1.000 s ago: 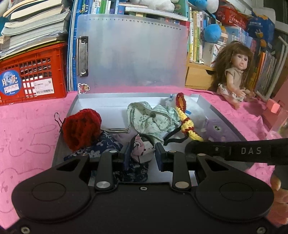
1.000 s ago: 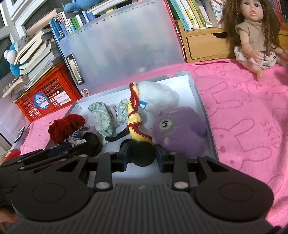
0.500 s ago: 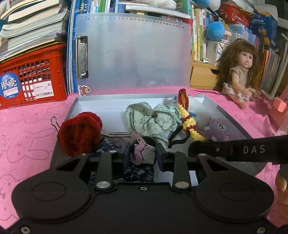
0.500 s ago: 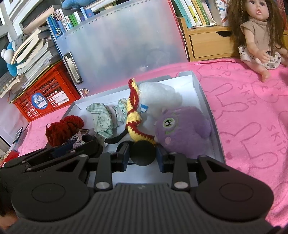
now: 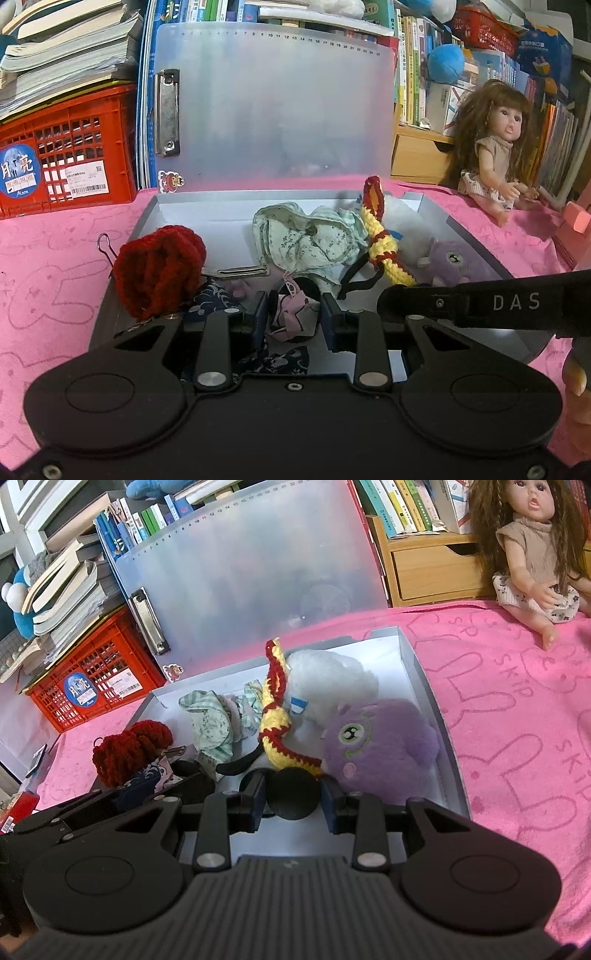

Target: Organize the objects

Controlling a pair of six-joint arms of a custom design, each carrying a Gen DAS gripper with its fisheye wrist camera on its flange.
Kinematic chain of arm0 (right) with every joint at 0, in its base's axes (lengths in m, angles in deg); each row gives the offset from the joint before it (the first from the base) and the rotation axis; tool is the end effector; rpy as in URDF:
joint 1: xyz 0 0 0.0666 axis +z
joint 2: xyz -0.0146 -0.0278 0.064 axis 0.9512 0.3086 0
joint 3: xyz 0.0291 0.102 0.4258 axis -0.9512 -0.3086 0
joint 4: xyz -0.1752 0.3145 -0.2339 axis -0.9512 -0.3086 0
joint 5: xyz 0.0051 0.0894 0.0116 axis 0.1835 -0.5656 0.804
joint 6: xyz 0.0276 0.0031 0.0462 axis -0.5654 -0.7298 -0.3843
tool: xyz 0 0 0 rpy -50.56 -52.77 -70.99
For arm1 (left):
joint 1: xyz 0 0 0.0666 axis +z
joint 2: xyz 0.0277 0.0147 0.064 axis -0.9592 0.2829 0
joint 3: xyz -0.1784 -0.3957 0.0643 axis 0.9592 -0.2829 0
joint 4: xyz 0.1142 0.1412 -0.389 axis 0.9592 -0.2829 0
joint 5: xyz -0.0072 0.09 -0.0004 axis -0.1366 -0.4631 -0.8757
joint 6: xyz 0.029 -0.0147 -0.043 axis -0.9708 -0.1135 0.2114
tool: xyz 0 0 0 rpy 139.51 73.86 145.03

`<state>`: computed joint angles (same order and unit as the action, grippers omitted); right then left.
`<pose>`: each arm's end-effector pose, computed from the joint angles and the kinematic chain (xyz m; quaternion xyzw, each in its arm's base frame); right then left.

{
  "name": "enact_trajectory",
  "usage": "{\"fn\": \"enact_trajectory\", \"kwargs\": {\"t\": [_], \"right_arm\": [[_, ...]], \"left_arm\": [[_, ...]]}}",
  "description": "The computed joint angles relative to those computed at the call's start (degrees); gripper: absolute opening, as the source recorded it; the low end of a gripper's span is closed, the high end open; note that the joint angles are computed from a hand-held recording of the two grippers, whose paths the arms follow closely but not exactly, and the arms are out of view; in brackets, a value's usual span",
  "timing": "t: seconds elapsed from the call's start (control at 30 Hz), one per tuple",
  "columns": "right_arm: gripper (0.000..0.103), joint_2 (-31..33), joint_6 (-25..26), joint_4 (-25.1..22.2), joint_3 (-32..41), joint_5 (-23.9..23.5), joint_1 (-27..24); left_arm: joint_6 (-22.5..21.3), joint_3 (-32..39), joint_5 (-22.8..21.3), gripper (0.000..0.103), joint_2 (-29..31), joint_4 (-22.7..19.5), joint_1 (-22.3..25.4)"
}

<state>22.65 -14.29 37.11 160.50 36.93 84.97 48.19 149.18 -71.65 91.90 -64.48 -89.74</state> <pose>0.5878 0.1428 0.4216 -0.0275 0.9069 0.1980 0.3709 0.5838 -0.1649 0.4246 0.0087 0.8898 -0.0495 0.4536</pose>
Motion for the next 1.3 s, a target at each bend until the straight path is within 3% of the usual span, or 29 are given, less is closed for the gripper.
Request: {"fn": "enact_trajectory", "kwargs": {"t": [0.23,0.4,0.77,1.13,1.3], "right_arm": [[0.043,0.0,-0.4,-0.2,0.2,0.3,0.1],[0.056,0.0,-1.1,-0.1,0.2,-0.4,0.0],[0.061,-0.8,-2.1,0.3,-0.5,-2.0,-0.5],[0.07,-2.9,0.3,0.0,-1.3,-1.3,-0.4],[0.076,-4.6,0.9,1.0,-2.3,-1.3,-0.6]], "left_arm": [[-0.5,0.1,-0.3,0.03,0.0,-0.2,-0.1],[-1.0,0.3,0.4,0.034,0.0,-0.6,-0.1],[-1.4,0.5,0.4,0.038,-0.2,-1.1,-0.4],[-1.8,-0.4,0.4,0.053,-2.2,-1.5,-1.1],[-2.2,-1.2,-0.1,0.069,-4.0,-1.7,-1.4]]}}
